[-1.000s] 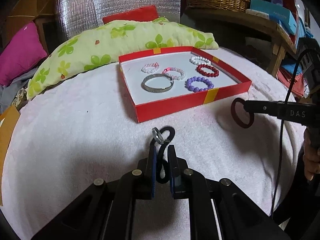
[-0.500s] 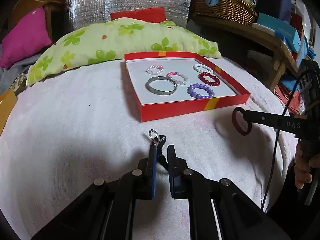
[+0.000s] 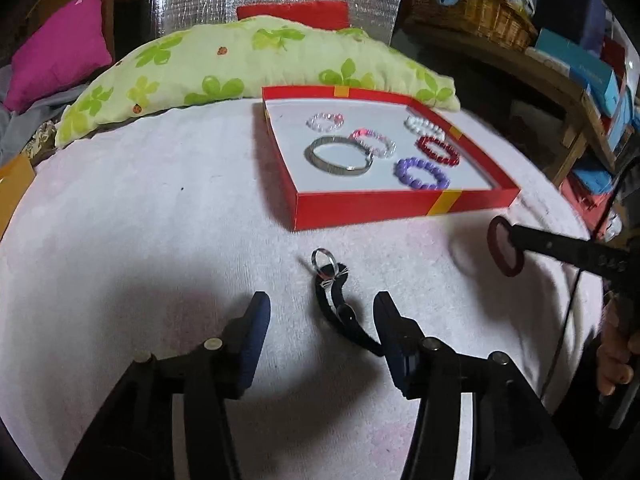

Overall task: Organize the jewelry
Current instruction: 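Carry the hair tie to the red box with the left tool while the right tool carries the bangle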

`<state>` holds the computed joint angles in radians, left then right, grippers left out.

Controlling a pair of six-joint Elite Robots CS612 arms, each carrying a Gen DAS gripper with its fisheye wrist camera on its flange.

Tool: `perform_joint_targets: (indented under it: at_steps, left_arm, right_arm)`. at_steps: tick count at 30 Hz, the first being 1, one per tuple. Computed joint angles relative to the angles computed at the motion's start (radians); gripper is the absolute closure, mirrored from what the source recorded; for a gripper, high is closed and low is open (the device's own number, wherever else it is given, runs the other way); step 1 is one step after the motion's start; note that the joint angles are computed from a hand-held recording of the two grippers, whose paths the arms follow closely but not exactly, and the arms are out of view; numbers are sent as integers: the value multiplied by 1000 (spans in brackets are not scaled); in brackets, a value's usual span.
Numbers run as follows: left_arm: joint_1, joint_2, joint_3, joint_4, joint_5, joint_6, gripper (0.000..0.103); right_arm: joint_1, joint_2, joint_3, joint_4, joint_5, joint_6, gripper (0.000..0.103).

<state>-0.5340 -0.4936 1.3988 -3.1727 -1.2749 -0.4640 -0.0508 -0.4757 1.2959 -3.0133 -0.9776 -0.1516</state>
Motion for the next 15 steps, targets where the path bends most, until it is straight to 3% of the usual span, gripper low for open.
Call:
perform_joint_targets:
  at_steps: [4, 7, 9, 15]
  left_arm:
    - [-6, 11, -20, 28, 26, 36, 50]
    - [-8, 12, -16, 3, 23, 61, 86]
    - [-8, 11, -11, -6, 33, 63, 94]
    - [-11, 4, 7, -96, 48, 81, 95]
  right_arm:
    - [1, 0, -1, 5, -3, -3, 96]
    - [1, 1, -1, 4, -1, -2, 96]
    - [1, 1, -1, 3, -2, -1, 96]
    - [-1, 2, -2, -1, 8, 3, 96]
